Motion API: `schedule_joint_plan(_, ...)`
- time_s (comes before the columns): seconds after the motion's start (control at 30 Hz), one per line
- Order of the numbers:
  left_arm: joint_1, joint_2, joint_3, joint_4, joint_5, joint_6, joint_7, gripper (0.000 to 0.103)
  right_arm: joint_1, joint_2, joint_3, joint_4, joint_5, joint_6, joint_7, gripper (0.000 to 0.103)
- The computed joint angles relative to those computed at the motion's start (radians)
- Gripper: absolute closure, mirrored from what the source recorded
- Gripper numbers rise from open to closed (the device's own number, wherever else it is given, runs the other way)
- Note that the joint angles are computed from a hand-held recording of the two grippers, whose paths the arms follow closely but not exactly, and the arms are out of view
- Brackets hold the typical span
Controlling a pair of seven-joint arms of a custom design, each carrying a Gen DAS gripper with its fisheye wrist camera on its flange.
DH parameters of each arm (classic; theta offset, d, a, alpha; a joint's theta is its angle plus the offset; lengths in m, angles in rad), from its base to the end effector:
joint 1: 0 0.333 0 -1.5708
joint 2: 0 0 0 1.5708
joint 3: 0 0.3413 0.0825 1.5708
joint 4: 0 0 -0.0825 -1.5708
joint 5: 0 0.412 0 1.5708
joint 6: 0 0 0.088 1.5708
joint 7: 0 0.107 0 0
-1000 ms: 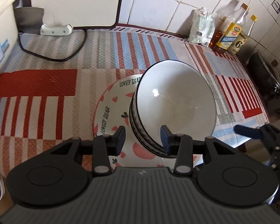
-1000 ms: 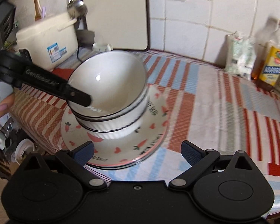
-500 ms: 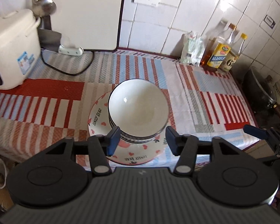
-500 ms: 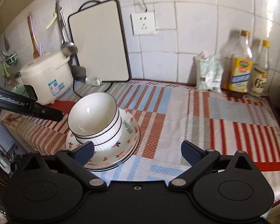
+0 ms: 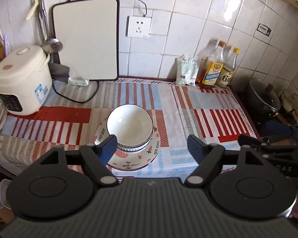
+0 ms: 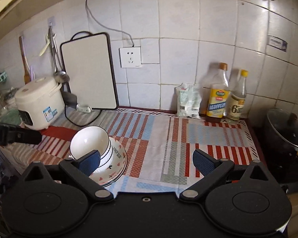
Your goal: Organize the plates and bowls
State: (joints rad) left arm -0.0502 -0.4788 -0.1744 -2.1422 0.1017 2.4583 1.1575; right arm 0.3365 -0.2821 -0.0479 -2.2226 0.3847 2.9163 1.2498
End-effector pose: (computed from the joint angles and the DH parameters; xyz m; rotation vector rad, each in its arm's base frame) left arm 0.4582 -0.1257 0.7017 -1.8791 1.6622 -0.8245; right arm 0.5199 0.1272 0.6200 -1.7607 1.3343 -0.5993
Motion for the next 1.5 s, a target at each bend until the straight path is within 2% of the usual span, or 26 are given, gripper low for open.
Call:
schedule_joint_plan(0.13,0.014,-0.022,-0.026,0.004,0.047,-0.026,-0.016,0.010,-0.050,-0.054,0.037,-0.020,-0.054,-0.018,0.087,0.002)
schedule_joint_plan(0.33,0.019,-0.046,-0.043,0.007,0.083,-0.091,-0.038,0.007,-0.143,-0.114,0.121,-0.028,-0.242,-0.074,0.271,0.002)
schedule_joint_plan(0.47,0.023,-0.054,-0.058,0.021,0.129,-0.154,-0.043,0.007,-0.173,-0.146,0.154,-0.025,-0.336,-0.137,0.385,0.001)
schedule_joint_plan(0.57,0.018,-0.063,-0.059,0.027,0.142,-0.181,-0.050,0.007,-0.170,-0.169,0.155,-0.029,-0.381,-0.175,0.431,0.001)
schedule_joint_plan(0.77,0.012,-0.073,-0.063,0.037,0.160,-0.219,-0.057,0.007,-0.148,-0.202,0.142,-0.058,-0.404,-0.185,0.486,0.001)
schedule_joint_plan(0.9,0.000,-0.079,-0.052,0.030,0.145,-0.221,-0.051,0.007,-0.155,-0.213,0.140,-0.073,-0.408,-0.161,0.533,0.001)
schedule_joint_plan(1.1,-0.006,-0.089,-0.048,0.010,0.130,-0.213,-0.050,0.007,-0.231,-0.225,0.198,-0.095,-0.522,-0.138,0.617,0.001)
schedule_joint_plan(1.23,-0.002,-0.095,-0.054,0.003,0.130,-0.218,-0.064,0.007,-0.213,-0.231,0.177,-0.099,-0.528,-0.149,0.623,0.001)
schedule_joint_plan(1.5,-0.004,-0.103,-0.065,-0.003,0.147,-0.229,-0.077,0.007,-0.213,-0.257,0.173,-0.124,-0.545,-0.145,0.629,0.001)
